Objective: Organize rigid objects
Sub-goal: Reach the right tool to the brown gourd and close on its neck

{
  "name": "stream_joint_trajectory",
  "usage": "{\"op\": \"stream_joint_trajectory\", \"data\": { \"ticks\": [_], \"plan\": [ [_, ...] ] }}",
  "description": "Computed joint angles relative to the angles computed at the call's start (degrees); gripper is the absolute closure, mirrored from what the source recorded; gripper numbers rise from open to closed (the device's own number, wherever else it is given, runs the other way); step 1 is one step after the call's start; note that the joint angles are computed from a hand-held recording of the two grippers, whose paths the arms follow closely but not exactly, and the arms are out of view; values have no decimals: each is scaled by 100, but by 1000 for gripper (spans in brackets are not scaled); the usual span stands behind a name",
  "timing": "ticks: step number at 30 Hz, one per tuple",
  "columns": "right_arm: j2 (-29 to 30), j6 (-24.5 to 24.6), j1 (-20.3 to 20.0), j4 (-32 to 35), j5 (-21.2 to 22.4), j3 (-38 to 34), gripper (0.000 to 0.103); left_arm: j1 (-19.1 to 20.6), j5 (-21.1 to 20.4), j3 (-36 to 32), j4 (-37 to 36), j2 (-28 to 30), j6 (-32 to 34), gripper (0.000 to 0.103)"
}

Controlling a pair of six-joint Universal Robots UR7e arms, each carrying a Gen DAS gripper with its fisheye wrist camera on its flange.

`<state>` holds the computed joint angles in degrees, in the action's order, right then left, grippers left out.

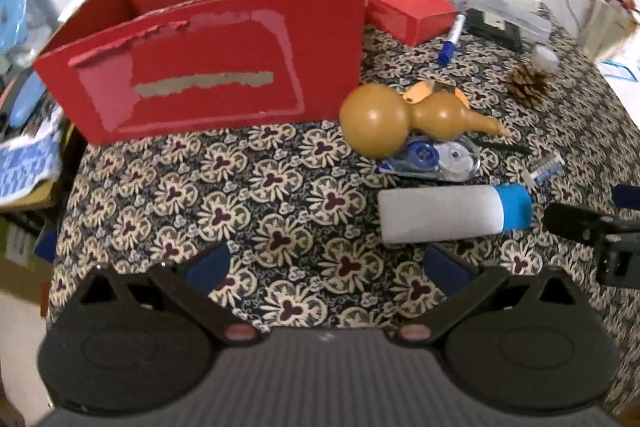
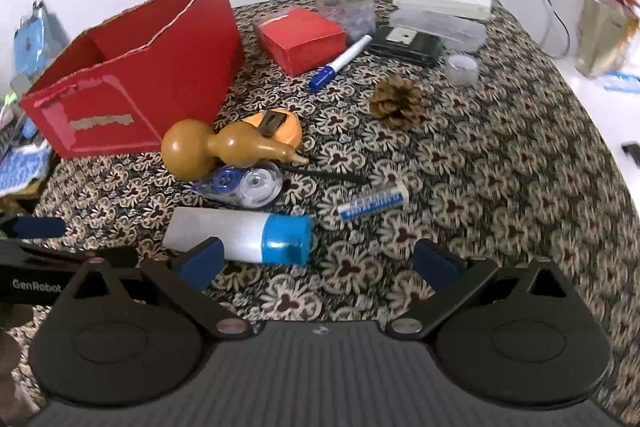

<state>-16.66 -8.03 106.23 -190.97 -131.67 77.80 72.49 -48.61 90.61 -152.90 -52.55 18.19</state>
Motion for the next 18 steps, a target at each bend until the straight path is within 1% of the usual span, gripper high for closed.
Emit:
{"op": "stream_joint_trajectory", "data": {
  "ticks": [2,4,6,9,13,15,16,18],
  "plan": [
    [-48,-119,-43,99,95,-55,14,-62,264,-51,-20,92,-154,0],
    [-77,-193,-84,190,141,-115,14,-97,411,-104,-25,155,-322,0],
    [-66,-293,-111,220,119,-178,14,-112,484,-140,-40,186,-482,0],
    [-59,-406,-162,188,120,-217,14,-153,586,-155,-186,245,-457,0],
    [-103,-437,-225,201,200,-186,14,-214,726,-144,-340,281,-514,0],
    [-63,-487,-227,139,112,-240,14,-233,774,-135,-388,297,-532,0],
    [-66,-480,-234,173,132,-250,14,-234,766,-126,-399,293,-517,0],
    [-133,-432,-256,307,309,-196,14,-234,789,-116,-426,303,-502,0]
  ]
}}
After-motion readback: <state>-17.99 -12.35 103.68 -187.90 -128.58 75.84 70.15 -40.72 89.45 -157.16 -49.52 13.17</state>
